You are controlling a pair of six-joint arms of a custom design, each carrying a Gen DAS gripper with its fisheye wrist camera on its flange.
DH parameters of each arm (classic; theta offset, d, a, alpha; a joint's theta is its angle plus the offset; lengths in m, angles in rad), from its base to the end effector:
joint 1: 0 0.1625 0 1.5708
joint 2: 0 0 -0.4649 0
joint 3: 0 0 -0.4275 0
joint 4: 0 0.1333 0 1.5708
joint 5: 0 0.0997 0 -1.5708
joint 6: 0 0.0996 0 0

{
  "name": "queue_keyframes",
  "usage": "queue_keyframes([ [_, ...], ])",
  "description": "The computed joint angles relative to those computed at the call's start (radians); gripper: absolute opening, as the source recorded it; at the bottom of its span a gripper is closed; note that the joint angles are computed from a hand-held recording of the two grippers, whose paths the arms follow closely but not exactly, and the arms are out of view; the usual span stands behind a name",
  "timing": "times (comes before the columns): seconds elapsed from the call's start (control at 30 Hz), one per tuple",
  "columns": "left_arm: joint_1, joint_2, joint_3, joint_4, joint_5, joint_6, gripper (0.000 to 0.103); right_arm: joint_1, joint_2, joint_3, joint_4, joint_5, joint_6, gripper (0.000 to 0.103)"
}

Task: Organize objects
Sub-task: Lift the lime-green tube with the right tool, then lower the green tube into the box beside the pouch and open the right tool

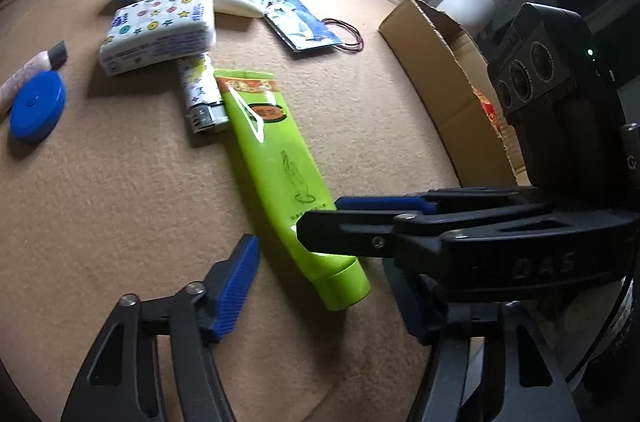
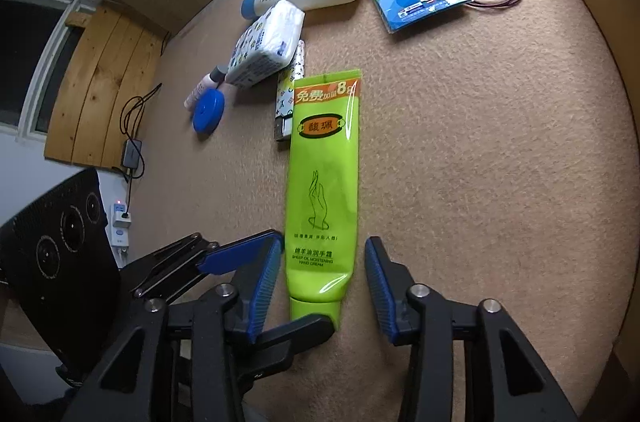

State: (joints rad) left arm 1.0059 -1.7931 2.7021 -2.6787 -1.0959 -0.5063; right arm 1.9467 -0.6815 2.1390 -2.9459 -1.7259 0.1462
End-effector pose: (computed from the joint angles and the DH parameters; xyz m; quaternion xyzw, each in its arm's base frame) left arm 0.0036 -0.3284 0.2116 0.0050 0.9674 -0.2024 0.1520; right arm 0.2935 -0.4224 -0.0757 0.1173 -0.9892 -0.0197 0.0854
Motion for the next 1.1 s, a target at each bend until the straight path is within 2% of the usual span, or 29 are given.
queue_keyframes([
  [0.03, 0.006, 0.008, -0.004, -0.003, -0.007, 0.003, 0.061, -0.003, 0.002, -0.002, 0.004, 0.003, 0.000, 0.025],
  [0.07, 0.004, 0.008, -0.004, -0.006, -0.003, 0.004, 0.061, -0.004, 0.007, -0.003, 0.001, 0.010, 0.001, 0.024],
  [0.4, -0.007, 0.019, -0.003, -0.029, 0.010, -0.019, 0.053, -0.016, -0.017, 0.029, -0.053, 0.001, -0.020, 0.021],
  [0.83, -0.120, 0.000, -0.022, 0.004, 0.070, -0.034, 0.052, 0.029, -0.082, 0.059, -0.101, -0.041, -0.029, 0.021],
  [1.1, -0.177, 0.105, -0.084, -0.063, 0.073, 0.015, 0.051, 0.042, -0.175, 0.088, -0.123, -0.087, -0.045, 0.021],
])
